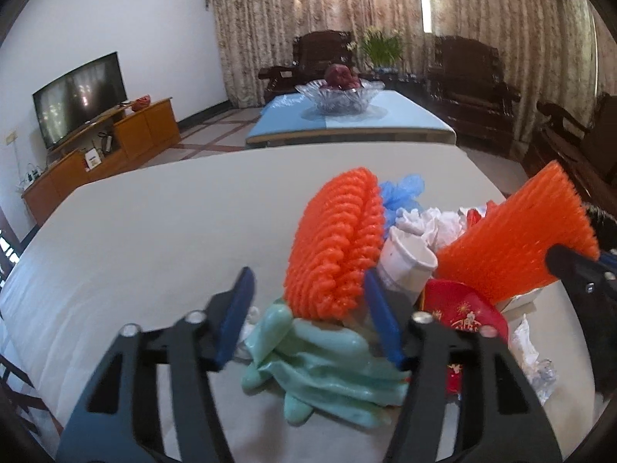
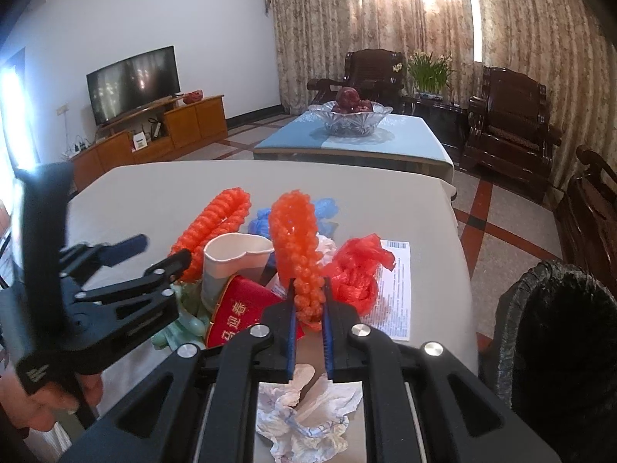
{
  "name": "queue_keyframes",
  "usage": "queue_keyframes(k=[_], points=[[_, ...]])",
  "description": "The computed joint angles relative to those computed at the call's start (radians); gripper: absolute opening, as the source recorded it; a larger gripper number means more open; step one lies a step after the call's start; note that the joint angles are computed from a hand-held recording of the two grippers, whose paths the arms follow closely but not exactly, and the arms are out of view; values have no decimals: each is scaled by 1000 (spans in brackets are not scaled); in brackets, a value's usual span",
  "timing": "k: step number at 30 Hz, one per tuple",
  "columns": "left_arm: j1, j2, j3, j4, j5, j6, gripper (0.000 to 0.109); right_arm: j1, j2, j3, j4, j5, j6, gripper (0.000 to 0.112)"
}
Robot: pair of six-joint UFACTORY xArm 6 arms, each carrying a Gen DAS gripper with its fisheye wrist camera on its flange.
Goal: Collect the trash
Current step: 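Grasp an orange foam net with the right gripper while the left gripper grasps another, then carry both orange foam nets over the wastebasket and open both grippers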
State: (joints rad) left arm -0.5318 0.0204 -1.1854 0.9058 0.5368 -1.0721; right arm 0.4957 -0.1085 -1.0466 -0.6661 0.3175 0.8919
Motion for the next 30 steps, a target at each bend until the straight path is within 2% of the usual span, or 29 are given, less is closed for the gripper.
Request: queue_keyframes(k=[1, 3, 6, 14, 20, 24, 30], points=[[4, 8, -6, -24, -9, 24, 41, -1, -1, 0, 8, 0, -7, 11], [17, 23, -11, -101, -42, 87, 19, -2, -2, 0, 2, 0, -6, 11], [21, 16, -13, -97, -47, 68, 9, -5, -9, -1, -17, -1, 6, 11], [9, -86, 18, -3, -38, -29, 6, -12, -66, 9, -86, -24, 75, 11], [-36, -157, 21, 49, -2, -77, 6, -27, -143, 33, -111, -34, 110, 11], [-88, -164, -7, 56, 5, -67, 6, -43, -211, 67, -130, -4, 129, 11], [-157, -107, -73, 23, -21, -32, 6, -80, -325, 137, -125, 94, 121, 11]])
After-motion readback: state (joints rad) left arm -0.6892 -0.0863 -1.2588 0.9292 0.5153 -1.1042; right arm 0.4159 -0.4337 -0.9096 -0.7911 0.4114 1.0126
